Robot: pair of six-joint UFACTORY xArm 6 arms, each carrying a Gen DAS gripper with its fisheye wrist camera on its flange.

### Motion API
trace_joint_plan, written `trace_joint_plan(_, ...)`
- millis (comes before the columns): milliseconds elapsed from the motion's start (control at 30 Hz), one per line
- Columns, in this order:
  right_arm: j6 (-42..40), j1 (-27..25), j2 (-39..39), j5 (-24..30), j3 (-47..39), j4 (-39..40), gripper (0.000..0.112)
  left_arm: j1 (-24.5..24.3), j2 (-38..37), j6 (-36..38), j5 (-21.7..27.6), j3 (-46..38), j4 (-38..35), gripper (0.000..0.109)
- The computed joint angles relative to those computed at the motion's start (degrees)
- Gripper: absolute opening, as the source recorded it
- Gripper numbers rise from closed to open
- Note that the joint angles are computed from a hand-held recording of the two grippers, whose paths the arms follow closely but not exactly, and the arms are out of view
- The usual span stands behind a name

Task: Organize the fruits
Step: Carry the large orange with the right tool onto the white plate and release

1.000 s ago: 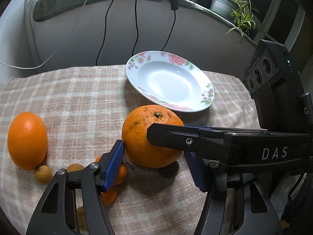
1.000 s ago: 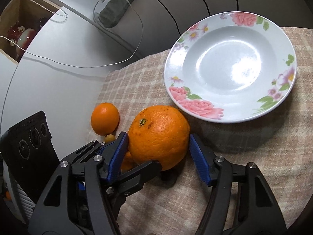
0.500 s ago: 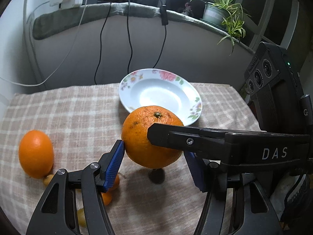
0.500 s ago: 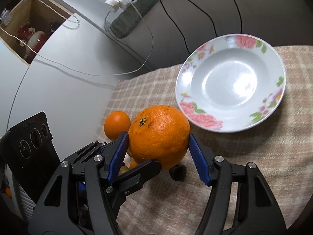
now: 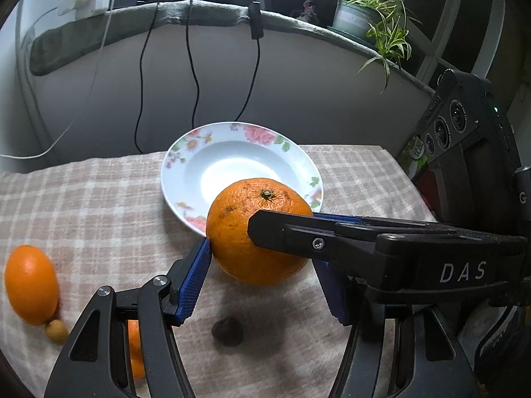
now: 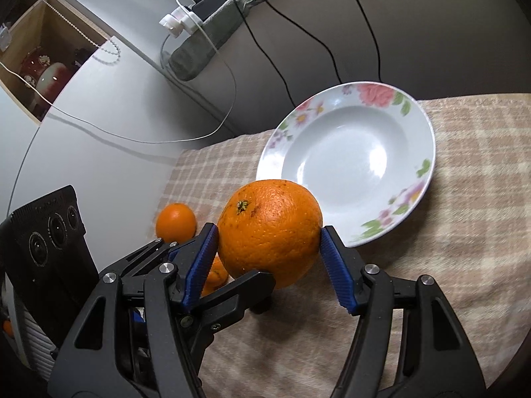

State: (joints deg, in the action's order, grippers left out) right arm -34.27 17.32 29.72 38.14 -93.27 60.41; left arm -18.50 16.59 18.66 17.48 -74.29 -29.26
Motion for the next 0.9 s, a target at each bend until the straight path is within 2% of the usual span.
trace_joint_plan(367,2.52,-0.62,1.73,0.27,-2.94,-3.76,0.066,-0.13,1.68,-3.64,-0.03,-2.47,4.56,0.062)
trace_joint_plan(600,1.11,0.39,-1.52,-10.09,0.84,-4.26,0.067,0.59,1.29,-6.10,-0.77,-2.00,7.08,0.062)
trace_joint_plan(900,0.07,0.11,-3.80,-12.26,2.78,-4.69,0.068,0.56,0.08,-5.80,-1.53,-0.36,6.91,0.062)
